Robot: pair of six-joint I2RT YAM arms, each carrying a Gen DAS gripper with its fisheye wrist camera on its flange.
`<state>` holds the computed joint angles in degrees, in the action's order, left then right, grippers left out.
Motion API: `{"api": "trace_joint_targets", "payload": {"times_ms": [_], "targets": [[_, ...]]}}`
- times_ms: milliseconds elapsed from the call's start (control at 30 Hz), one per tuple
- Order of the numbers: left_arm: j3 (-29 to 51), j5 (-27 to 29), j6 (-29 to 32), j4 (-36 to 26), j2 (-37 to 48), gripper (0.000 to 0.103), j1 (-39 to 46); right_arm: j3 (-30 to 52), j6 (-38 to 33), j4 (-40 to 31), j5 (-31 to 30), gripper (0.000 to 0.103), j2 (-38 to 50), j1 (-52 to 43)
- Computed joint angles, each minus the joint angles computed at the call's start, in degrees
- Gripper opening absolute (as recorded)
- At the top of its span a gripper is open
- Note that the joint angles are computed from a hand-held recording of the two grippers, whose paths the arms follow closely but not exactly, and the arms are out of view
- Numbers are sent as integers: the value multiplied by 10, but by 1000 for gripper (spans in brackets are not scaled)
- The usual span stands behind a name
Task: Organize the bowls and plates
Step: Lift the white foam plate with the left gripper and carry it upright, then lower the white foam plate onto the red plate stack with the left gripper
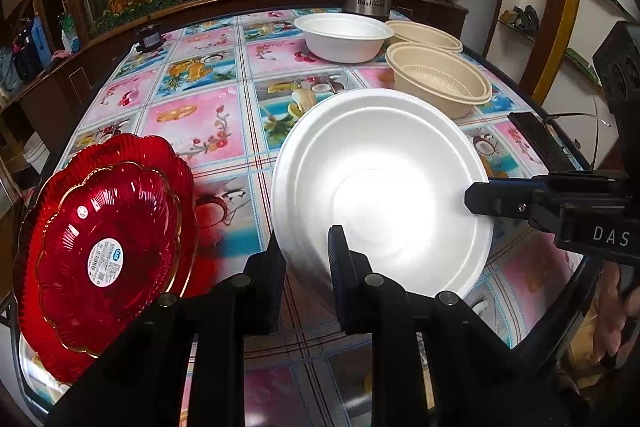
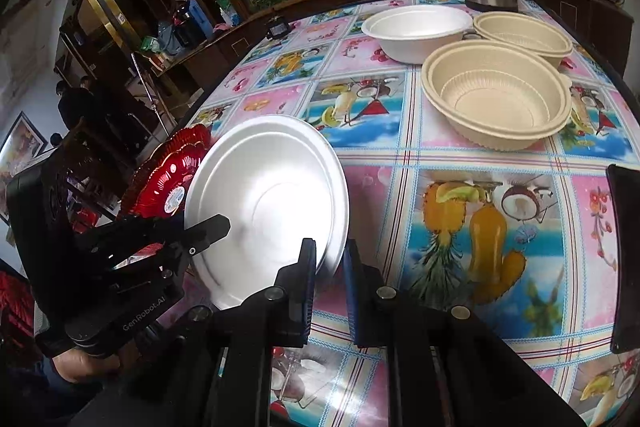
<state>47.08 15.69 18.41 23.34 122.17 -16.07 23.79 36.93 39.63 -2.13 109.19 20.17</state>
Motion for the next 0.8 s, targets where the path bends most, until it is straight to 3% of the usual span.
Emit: {"api": "trace_joint_targets", "payload": {"times_ms": [200,800], "targets": [[-9,-8,0,16,1,17,-4,1,3,13,-6,13,15,-4],[-37,7,-6,40,-50,17,37,42,-16,-72,13,12,-53,23]]}}
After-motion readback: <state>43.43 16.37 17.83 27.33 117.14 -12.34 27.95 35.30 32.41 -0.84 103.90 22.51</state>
